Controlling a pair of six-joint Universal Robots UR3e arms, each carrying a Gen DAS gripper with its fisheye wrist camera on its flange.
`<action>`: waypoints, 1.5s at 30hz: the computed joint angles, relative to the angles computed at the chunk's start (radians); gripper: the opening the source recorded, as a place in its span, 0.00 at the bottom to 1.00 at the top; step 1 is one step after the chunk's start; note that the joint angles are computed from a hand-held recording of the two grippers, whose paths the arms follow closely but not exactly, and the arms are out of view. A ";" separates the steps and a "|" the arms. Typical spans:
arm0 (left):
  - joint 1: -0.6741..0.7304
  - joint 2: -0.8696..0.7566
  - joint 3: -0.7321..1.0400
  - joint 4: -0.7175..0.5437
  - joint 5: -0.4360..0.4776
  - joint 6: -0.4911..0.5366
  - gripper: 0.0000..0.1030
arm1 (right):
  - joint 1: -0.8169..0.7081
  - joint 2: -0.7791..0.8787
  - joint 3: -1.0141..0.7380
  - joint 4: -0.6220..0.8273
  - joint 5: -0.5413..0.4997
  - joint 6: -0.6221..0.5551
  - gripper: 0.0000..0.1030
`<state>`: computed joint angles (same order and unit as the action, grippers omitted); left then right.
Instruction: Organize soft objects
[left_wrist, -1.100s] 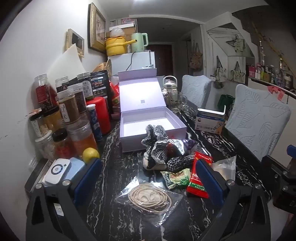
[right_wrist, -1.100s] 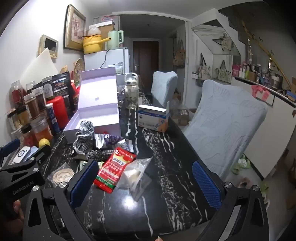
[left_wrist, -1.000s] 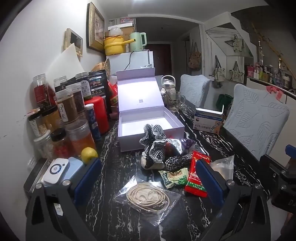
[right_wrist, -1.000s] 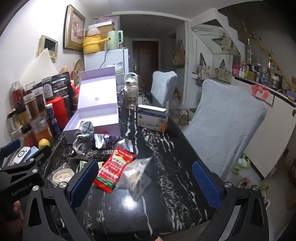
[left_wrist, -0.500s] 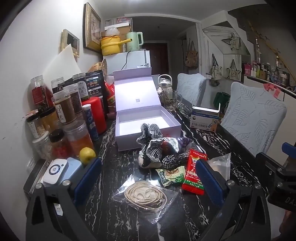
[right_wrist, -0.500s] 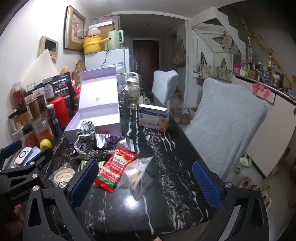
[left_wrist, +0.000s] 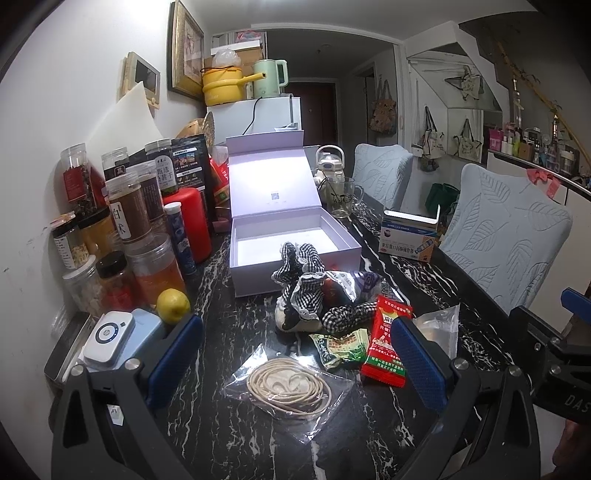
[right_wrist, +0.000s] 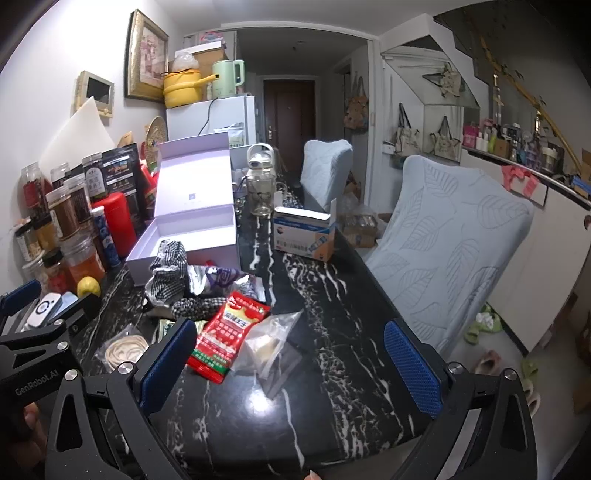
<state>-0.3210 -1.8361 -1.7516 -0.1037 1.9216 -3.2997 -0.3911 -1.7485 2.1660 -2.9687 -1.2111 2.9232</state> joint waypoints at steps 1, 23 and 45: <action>0.000 0.000 0.000 0.000 -0.001 0.001 1.00 | -0.001 0.000 0.000 0.001 0.002 -0.001 1.00; -0.007 -0.003 0.011 -0.016 -0.002 0.000 1.00 | -0.006 0.002 0.001 0.009 0.017 -0.004 1.00; -0.012 0.010 0.009 -0.020 -0.004 0.005 1.00 | -0.011 -0.003 0.008 0.003 0.022 -0.009 1.00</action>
<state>-0.3333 -1.8265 -1.7427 -0.1235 1.9175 -3.2948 -0.4019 -1.7515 2.1739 -2.9661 -1.1895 2.9147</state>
